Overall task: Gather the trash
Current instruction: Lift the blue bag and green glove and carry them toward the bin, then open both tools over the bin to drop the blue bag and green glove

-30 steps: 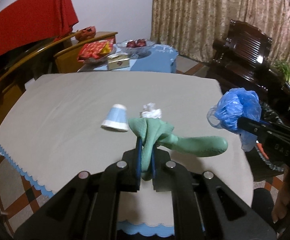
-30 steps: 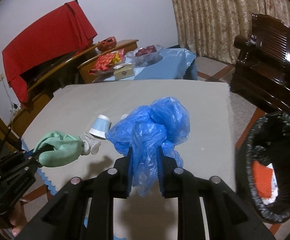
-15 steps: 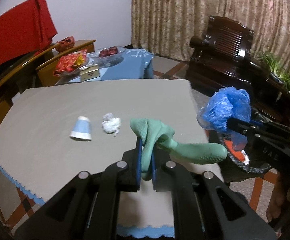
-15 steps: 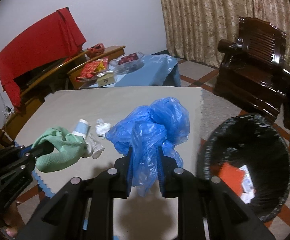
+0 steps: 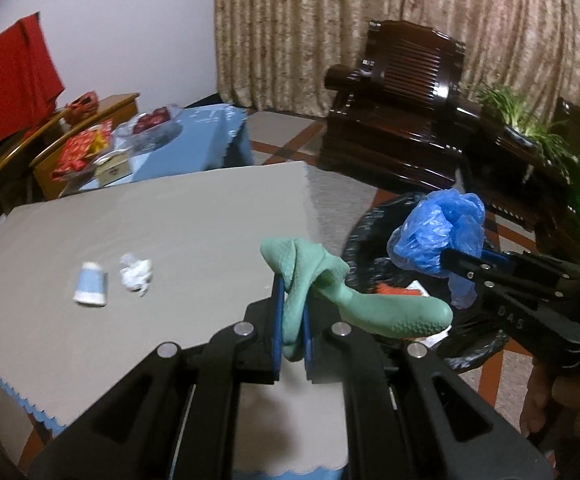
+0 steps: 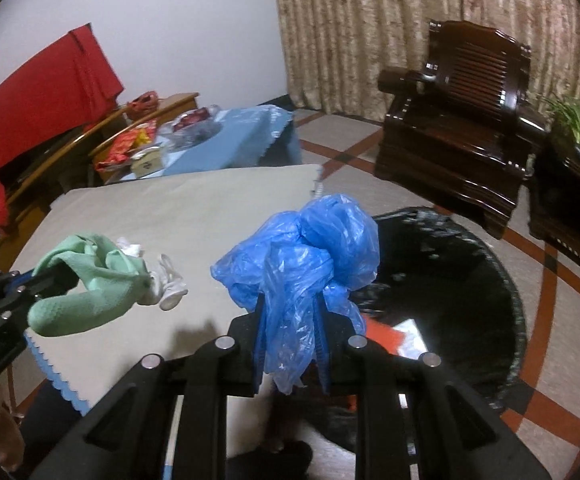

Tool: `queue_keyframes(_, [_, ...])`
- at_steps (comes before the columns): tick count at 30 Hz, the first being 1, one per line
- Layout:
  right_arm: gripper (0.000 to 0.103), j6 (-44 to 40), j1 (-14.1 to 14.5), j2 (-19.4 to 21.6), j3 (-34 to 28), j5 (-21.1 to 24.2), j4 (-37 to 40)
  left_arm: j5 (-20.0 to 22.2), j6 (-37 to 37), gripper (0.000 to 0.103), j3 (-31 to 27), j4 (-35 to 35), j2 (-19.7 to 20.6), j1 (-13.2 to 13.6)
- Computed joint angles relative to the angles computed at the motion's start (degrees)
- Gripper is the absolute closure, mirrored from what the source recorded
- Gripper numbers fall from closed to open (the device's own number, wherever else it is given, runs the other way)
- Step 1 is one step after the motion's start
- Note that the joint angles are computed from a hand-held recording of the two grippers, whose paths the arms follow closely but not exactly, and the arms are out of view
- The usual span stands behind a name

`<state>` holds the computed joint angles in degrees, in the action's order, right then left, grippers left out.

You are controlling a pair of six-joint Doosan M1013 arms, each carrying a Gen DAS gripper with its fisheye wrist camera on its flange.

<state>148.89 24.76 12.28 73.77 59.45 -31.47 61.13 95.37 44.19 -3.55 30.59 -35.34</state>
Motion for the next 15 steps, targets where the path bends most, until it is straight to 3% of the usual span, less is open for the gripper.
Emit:
queue_keyframes(8, [0.082,0.2,-3.5,-3.6,6.0,-2.1,0.9,0.9,1.0,0.096,-3.7,-1.1,2.8,-4.0])
queue_keyframes(15, [0.082,-1.9,-7.8,-5.4,10.7,-3.2,4.7,1.3,1.7,0.096,-7.2,-2.6,5.9,-6.0])
